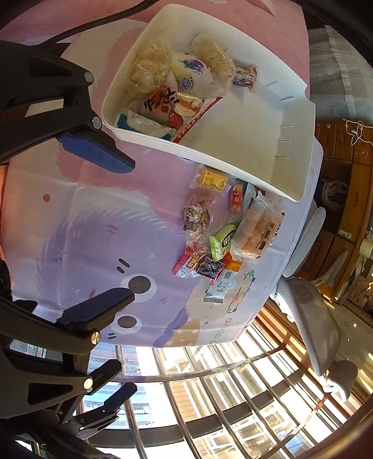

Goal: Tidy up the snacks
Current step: 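Move both tools back over the snack pile on the cloth, then grasp the clear peanut bag with the left tool while the right tool grasps the orange-and-white bar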

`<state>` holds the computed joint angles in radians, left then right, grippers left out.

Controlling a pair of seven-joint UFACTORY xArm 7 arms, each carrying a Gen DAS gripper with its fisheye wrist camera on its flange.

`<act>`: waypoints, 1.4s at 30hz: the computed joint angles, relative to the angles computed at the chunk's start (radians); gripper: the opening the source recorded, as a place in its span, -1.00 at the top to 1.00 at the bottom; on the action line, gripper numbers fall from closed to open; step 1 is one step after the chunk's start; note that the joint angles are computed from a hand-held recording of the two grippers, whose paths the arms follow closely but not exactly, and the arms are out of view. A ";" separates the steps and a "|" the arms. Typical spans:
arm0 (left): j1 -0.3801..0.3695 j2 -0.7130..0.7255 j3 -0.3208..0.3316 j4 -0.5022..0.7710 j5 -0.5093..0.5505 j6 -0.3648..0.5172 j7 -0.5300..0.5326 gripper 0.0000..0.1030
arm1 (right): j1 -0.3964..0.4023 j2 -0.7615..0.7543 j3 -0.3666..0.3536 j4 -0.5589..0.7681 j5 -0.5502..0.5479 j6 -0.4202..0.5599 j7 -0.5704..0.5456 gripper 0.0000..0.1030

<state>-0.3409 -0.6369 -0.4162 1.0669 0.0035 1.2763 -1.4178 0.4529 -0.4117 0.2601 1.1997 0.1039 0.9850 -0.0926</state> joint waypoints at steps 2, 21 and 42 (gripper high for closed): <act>0.011 0.032 0.003 0.013 0.010 -0.004 0.003 -0.58 | -0.001 0.020 -0.004 0.010 -0.008 -0.022 -0.024 -0.29; 0.026 0.277 0.111 0.042 0.098 -0.078 0.052 -0.61 | 0.024 0.379 0.003 0.191 -0.190 -0.192 -0.256 -0.31; 0.012 0.362 0.163 -0.058 0.084 -0.192 0.009 -0.61 | 0.073 0.658 -0.028 0.312 -0.219 -0.345 -0.432 -0.31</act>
<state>-0.3287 -0.2753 -0.2529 1.0087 0.0873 1.0841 -1.4090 0.5258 0.2468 0.2326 1.5122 -0.1154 0.6402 -0.5243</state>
